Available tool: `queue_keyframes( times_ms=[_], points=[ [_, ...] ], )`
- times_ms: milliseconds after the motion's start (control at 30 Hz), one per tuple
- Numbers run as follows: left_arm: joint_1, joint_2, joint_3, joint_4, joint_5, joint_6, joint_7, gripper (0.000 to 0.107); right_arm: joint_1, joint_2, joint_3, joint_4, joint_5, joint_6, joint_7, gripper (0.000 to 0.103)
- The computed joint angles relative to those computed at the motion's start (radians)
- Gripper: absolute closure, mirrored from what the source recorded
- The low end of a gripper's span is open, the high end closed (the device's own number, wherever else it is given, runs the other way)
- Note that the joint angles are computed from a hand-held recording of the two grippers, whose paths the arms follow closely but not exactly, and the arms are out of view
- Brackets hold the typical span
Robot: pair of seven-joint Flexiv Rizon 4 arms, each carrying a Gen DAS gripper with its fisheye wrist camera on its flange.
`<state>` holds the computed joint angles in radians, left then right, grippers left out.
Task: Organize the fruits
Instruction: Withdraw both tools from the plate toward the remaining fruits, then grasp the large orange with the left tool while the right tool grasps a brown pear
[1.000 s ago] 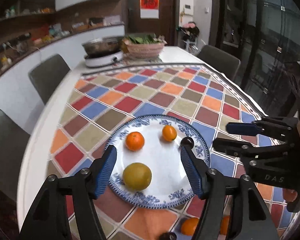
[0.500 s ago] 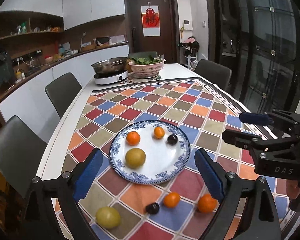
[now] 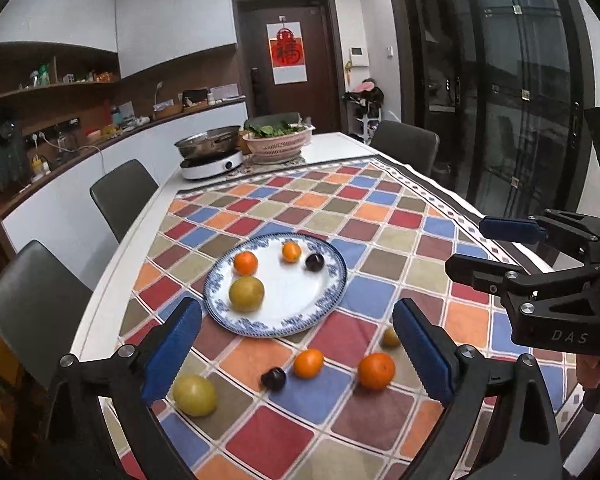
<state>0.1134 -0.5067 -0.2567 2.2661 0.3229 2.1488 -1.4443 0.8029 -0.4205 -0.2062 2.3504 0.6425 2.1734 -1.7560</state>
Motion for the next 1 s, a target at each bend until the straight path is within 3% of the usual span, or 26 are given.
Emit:
queue_keyframes(
  times_ms=[400,733,1000],
  points=[
    [-0.068,-0.087,0.028,-0.011,0.000,0.037,0.079,0.009,-0.073,-0.068,0.081,0.069,-0.029,0.059,0.074,0.040],
    [-0.118,-0.181,0.063,-0.037,-0.007,0.103,0.181,0.009,-0.169,-0.146,0.138,0.100,-0.166,0.064,0.186,0.041],
    [-0.100,-0.243,0.032,-0.085,0.011,0.047,0.265,0.009,-0.210,-0.197,0.149,0.096,-0.254,0.058,0.237,0.041]
  ],
)
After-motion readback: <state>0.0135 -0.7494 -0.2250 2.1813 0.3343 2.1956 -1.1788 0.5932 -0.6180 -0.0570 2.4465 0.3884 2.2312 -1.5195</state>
